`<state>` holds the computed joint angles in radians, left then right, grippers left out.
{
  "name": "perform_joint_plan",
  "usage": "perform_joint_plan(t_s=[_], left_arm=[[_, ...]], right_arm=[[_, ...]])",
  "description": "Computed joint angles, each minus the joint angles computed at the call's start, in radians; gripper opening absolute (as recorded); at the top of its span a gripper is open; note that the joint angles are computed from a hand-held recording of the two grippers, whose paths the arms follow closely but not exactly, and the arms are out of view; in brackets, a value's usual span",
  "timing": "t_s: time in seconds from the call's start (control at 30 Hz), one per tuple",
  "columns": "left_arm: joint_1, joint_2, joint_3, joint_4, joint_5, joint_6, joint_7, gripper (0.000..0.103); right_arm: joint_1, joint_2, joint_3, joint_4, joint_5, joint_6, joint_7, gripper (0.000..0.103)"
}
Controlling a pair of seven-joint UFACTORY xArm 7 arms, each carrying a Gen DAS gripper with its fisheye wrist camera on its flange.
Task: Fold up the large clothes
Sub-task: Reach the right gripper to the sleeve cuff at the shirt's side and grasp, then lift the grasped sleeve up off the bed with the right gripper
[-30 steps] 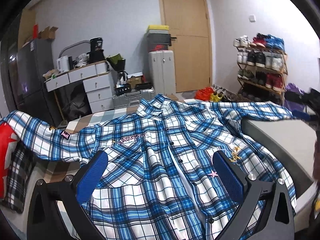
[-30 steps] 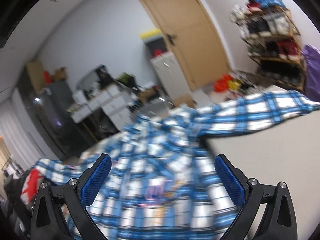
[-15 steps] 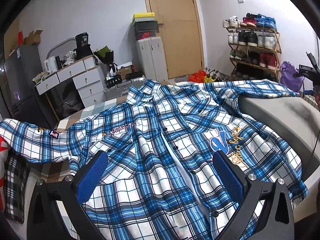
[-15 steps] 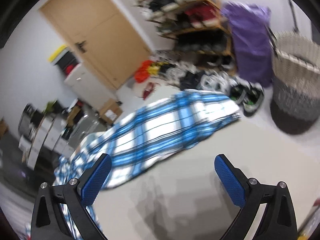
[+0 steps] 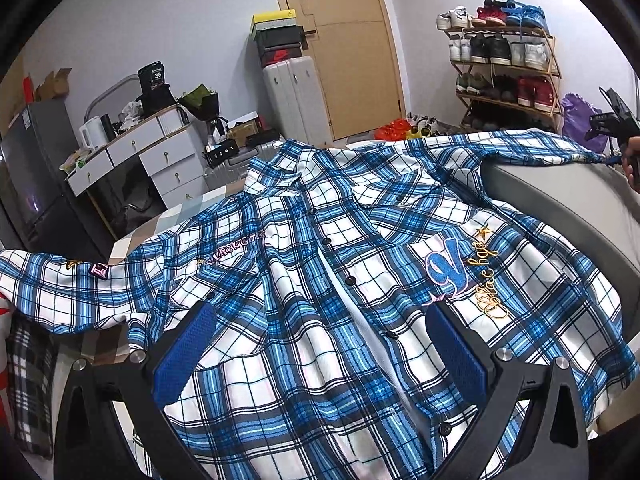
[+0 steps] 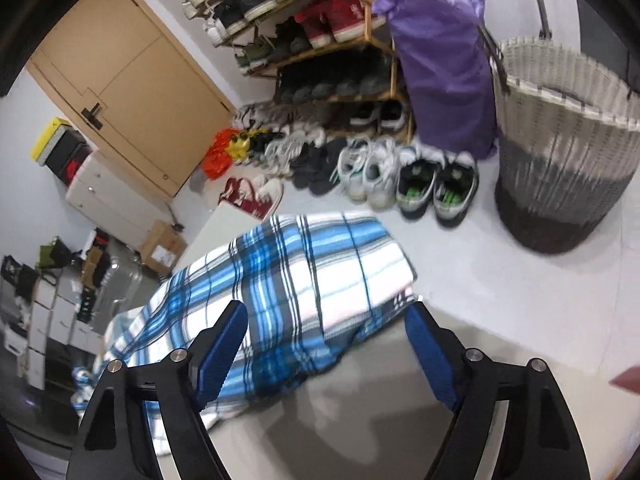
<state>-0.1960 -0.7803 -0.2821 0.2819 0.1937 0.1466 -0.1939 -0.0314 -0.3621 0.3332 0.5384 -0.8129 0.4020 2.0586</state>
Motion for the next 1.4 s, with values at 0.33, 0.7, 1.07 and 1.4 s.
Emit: perform_joint_plan(t_s=[0.33,0.7,1.07,1.4], left_arm=[[0.028,0.012,-0.035,0.005,0.026,-0.006,-0.015,0.102],[0.047,0.029,-0.052,0.015,0.052,-0.003,-0.031,0.102],[0.063,-0.004,-0.029,-0.007,0.060,-0.039,-0.021,0.102],[0.040,-0.063,0.073,-0.035,0.000,-0.042,0.049,0.102]], right_arm=[[0.079,0.100,-0.054,0.104,-0.044,0.188,-0.056,0.018],[0.115,0.049,-0.045,0.171,-0.140,0.363,-0.065,0.005],[0.220,0.134,-0.044,0.451,-0.249,0.589,-0.198,0.005],[0.376,0.352,0.005,0.826,-0.496,0.477,-0.234,0.005]])
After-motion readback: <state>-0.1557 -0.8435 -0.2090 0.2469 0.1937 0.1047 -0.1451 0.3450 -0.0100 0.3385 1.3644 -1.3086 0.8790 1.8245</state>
